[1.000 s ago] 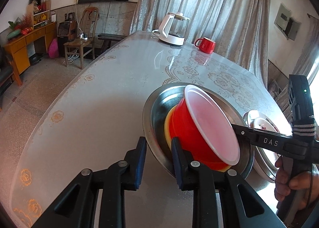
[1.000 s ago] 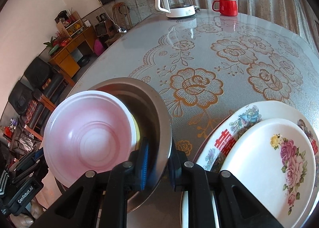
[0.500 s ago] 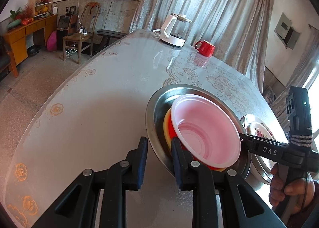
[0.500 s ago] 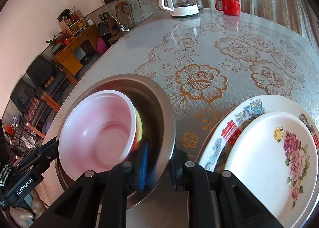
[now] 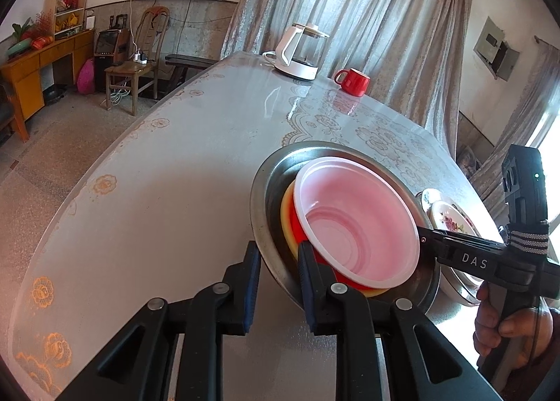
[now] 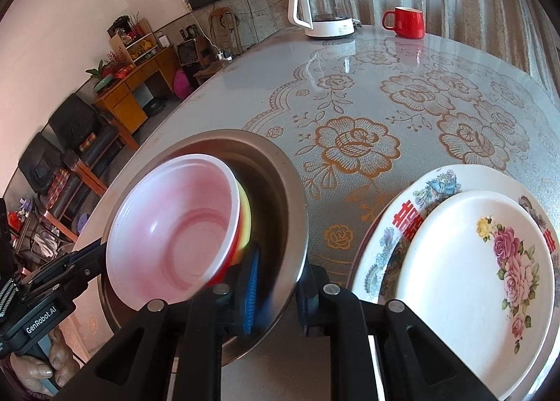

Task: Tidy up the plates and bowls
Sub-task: 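Slide the steel basin with nested bowls onto the plate stack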

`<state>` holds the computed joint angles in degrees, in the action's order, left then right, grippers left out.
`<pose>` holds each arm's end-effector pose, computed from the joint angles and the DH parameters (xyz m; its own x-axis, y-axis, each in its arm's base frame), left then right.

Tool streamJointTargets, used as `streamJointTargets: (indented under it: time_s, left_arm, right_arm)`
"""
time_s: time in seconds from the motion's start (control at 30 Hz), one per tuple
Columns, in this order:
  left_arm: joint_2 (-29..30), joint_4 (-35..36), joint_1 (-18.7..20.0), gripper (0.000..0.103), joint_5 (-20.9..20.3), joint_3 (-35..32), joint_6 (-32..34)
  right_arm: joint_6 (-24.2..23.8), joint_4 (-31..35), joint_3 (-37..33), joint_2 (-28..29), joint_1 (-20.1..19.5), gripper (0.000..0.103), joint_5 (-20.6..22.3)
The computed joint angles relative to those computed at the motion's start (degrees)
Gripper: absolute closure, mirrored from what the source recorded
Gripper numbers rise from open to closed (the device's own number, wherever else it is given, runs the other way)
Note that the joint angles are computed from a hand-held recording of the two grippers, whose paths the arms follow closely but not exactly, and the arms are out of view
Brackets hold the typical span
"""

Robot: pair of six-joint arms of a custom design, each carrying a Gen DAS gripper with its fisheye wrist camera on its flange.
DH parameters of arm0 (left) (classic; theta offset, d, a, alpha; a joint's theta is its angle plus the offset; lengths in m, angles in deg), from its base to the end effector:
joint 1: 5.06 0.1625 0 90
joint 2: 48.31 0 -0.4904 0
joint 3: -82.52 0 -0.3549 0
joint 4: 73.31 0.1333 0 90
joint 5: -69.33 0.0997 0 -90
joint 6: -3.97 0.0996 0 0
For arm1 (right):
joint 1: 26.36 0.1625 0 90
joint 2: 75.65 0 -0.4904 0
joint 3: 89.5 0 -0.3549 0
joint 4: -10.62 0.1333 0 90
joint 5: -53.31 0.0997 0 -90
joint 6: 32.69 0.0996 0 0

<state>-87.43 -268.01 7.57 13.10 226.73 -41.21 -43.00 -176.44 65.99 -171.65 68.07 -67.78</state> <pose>-0.3366 -0.2688 0.0458 -0.8177 0.4173 -0.3966 0.5615 0.7301 -0.3895 0.1017 -0.2528 0.3376 -0.8530 0.1023 0.5118 -0.2174 0.8218 -0.5266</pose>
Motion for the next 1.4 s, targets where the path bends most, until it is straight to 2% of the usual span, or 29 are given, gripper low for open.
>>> streamJointTargets:
  time_s: [0.4, 0.73, 1.2, 1.4]
  left_arm:
    - [-1.61, 1.28, -3.68, 0.081, 2.56, 1.38, -1.64]
    - [-1.9, 1.24, -5.61, 0.081, 3.05, -0.6, 2.34]
    - [0.9, 1.38, -6.85, 0.081, -0.31, -6.7, 8.96]
    - [2.36, 1.24, -6.18, 0.081, -3.84, -10.51, 12.48]
  right_arm:
    - [0.71, -0.07, 1.73, -2.52, -0.09, 0.086, 2.28]
    - [1.81, 3.15, 1.39, -9.15, 1.55, 0.086, 2.05]
    - [1.21, 9.77, 0.46, -22.44, -1.21, 0.086, 1.75]
    - [1.51, 13.29, -0.55, -28.32, -1.36, 0.086, 0.06]
